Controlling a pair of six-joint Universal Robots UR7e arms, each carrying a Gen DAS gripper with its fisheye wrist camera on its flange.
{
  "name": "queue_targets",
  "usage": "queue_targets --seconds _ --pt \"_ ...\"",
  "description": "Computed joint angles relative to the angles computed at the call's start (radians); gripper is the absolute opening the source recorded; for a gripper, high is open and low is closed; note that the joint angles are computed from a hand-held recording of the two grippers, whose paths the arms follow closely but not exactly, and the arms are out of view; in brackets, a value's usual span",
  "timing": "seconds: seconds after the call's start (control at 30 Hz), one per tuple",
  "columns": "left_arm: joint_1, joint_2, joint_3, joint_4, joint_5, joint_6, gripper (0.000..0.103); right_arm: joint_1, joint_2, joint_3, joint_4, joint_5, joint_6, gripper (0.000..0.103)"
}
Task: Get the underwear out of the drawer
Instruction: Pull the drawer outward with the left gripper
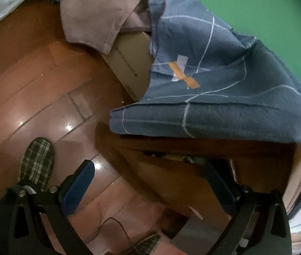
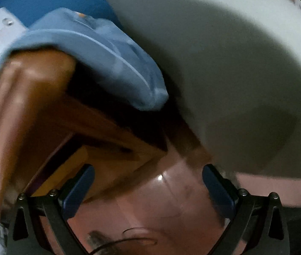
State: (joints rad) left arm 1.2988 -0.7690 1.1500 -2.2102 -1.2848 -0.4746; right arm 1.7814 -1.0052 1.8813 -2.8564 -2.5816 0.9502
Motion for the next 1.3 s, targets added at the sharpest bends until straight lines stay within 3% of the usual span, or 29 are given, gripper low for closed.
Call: queue_targets --seconds 0.17,0.23,0.3,0.4,0.5,0.67,0.7,0.8,0.87,0.93,0.97,1.07,1.13,1.3 --pt "0.041 -0.051 0.148 -0.239 -0.161 -0.136 0.102 -0.002 0.012 -0.007 0.015 -0.067 -0.033 0.103" --pt "0.051 -0.071 0.209 -0.33 -0.204 -0.194 0.102 -0.002 0.017 -0.013 0.042 -0.056 -0.012 0.103" --pt "0.057 -0.072 0.231 -0.365 -0.27 -0.229 0.102 -0.004 0.036 -0.016 -0.006 -0.029 -0.023 0.103" --pt "0.047 -0.053 0.213 -0.363 -0.273 -0.23 0.102 -0.01 0.051 0.003 -0.148 -0.015 -0.134 0.103" --pt "0.041 -0.033 0.19 -0.342 -0.25 -0.265 0.103 -0.013 0.06 -0.001 -0.135 -0.021 -0.125 0.103" --pt "0.047 -0.03 0.248 -0.474 -0.302 -0.363 0.103 -0.008 0.057 -0.007 -0.129 -0.012 -0.135 0.103" --pt "0.044 -0.042 0.267 -0.482 -0.296 -0.379 0.103 -0.003 0.062 -0.013 -0.116 -0.029 -0.138 0.103" --pt "0.011 -0.059 0.341 -0.597 -0.183 -0.367 0.103 0.02 0.042 -0.003 -0.091 -0.058 -0.133 0.103" --pt "0.019 -0.045 0.373 -0.68 -0.217 -0.396 0.103 0.016 0.049 0.006 -0.103 -0.052 -0.125 0.103" --pt "-0.004 -0.04 0.417 -0.79 -0.153 -0.362 0.103 0.026 0.056 0.02 -0.137 -0.043 -0.149 0.103" --pt "-0.018 -0.039 0.416 -0.783 -0.11 -0.35 0.103 0.025 0.061 0.023 -0.14 -0.04 -0.163 0.103" --pt "-0.051 -0.037 0.372 -0.653 -0.005 -0.394 0.103 0.04 0.067 0.04 -0.126 -0.03 -0.196 0.103" --pt "-0.09 -0.045 0.333 -0.518 0.121 -0.361 0.103 0.049 0.065 0.06 -0.134 -0.012 -0.214 0.103" --pt "-0.087 -0.068 0.262 -0.28 0.108 -0.309 0.103 0.05 0.037 0.108 -0.147 0.049 -0.217 0.103"
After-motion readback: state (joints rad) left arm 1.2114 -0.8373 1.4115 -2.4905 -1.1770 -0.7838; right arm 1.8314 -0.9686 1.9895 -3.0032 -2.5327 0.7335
